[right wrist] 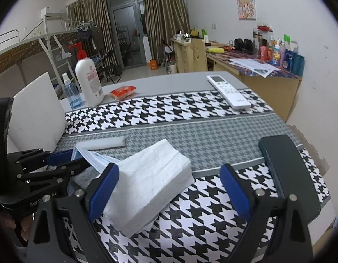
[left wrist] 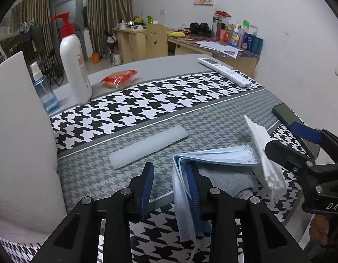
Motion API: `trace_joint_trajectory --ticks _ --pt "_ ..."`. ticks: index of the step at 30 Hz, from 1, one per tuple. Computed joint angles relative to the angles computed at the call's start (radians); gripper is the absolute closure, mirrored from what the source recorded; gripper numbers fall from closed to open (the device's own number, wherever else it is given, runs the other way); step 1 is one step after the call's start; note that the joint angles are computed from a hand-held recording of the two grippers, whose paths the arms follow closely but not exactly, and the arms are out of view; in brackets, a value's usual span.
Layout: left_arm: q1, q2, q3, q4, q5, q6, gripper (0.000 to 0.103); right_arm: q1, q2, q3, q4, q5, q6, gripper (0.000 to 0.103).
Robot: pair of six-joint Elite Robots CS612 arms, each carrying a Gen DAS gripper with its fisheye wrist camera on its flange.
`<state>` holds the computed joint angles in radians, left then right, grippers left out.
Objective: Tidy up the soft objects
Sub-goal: 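Grasp the blue face mask with the left tool while the right tool grasps the white tissue, then lift the mask with the left tool toward the foam box while the right tool lifts the tissue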
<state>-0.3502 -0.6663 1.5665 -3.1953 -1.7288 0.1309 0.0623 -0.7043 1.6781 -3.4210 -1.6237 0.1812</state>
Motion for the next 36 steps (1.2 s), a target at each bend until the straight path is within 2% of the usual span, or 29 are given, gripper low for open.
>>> trace_joint_trajectory --ticks 1,5,9,14,17,19,20,22,27,36 --pt "-0.001 0.001 -0.002 0.006 -0.002 0.004 0.07 -0.002 0.001 -0.003 0.013 0.009 0.005 0.008" --pt "-0.003 0.004 -0.004 0.01 0.002 0.013 0.084 -0.007 0.004 -0.011 0.049 0.038 0.009 0.008" --pt "-0.003 0.007 -0.007 0.016 0.005 0.011 0.086 -0.008 0.007 -0.014 0.071 0.064 0.006 0.014" --pt "-0.004 0.009 -0.008 0.018 0.005 0.012 0.089 -0.015 0.005 -0.013 0.106 0.114 0.02 0.031" --pt "-0.003 0.009 -0.007 0.016 -0.002 0.012 0.092 -0.02 0.005 -0.012 0.124 0.138 0.03 0.045" --pt "-0.003 0.009 -0.006 0.013 0.0 0.015 0.092 -0.022 0.004 -0.01 0.137 0.156 0.03 0.059" --pt "-0.004 0.009 -0.006 0.012 0.003 0.016 0.093 -0.023 0.003 -0.01 0.14 0.163 0.031 0.062" --pt "-0.005 0.01 -0.006 0.011 0.001 0.018 0.096 -0.021 0.002 -0.008 0.146 0.158 0.03 0.074" --pt "-0.003 0.009 -0.005 0.003 -0.006 0.016 0.098 -0.02 -0.005 0.0 0.144 0.129 0.036 0.09" --pt "0.001 -0.006 0.016 -0.043 -0.009 0.015 0.098 -0.02 -0.023 0.021 0.1 0.064 0.048 0.093"
